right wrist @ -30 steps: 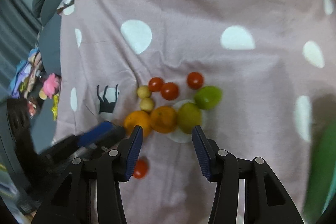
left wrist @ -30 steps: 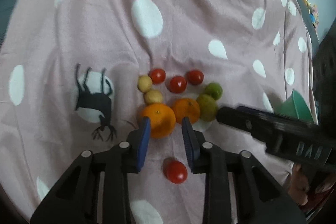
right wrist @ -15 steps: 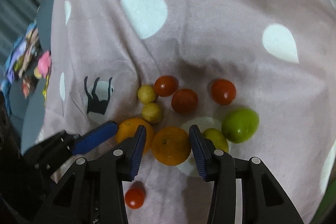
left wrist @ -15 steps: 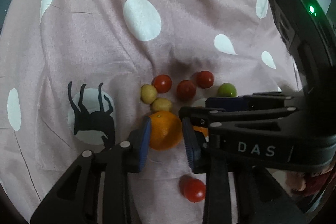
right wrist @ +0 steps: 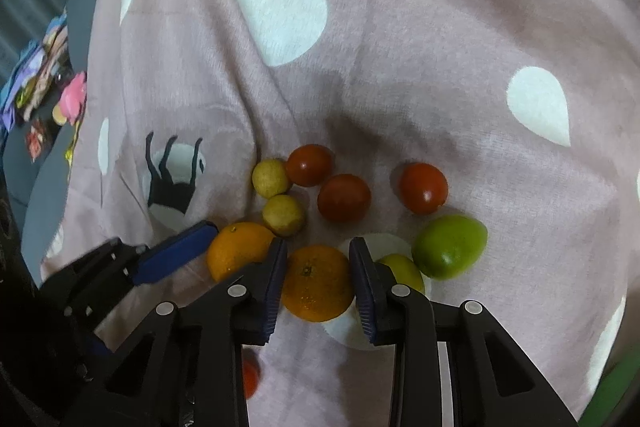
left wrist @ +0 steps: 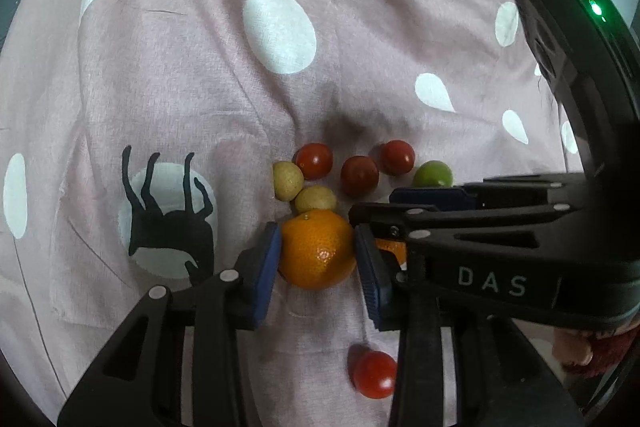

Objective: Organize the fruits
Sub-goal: 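Close the left gripper on one orange while the right gripper grasps the other orange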

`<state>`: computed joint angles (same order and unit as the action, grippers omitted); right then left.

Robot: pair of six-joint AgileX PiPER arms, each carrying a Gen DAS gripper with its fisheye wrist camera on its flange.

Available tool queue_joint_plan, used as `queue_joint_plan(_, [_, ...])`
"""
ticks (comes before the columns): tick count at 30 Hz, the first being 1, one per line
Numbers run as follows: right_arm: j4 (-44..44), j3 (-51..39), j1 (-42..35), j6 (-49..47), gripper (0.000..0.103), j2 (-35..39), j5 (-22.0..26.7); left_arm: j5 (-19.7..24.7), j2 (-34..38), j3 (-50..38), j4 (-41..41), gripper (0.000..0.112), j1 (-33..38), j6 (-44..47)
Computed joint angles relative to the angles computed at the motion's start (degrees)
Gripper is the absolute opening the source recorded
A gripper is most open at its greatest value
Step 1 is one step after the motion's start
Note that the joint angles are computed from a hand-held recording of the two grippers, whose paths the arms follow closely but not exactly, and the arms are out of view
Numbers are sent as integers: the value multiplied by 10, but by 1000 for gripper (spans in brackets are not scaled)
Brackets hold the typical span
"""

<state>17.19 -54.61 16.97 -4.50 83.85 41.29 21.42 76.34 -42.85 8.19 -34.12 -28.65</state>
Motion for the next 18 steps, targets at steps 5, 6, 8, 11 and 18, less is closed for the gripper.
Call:
queue_joint_plan(5, [44,29,-36,-29,2,-56,2,13,-33,7,-12,36,-12,0])
queue_joint_plan(6, [65,32,-51,-52,1,-69,15,14,-45,12,-13,36,-16,0])
queue_joint_plan(8, [56,36,-66,-49,1,-97,36,22,-71,20,-40,36,-13,20])
queue_joint_plan(11, [29,36,-52,-17,1,-109,33,38,-115,33,-50,36,-6,11])
queue_joint_plan(18, [-10,19,-4,75,40,-76,22,77,-207,38,-91,36,40,44])
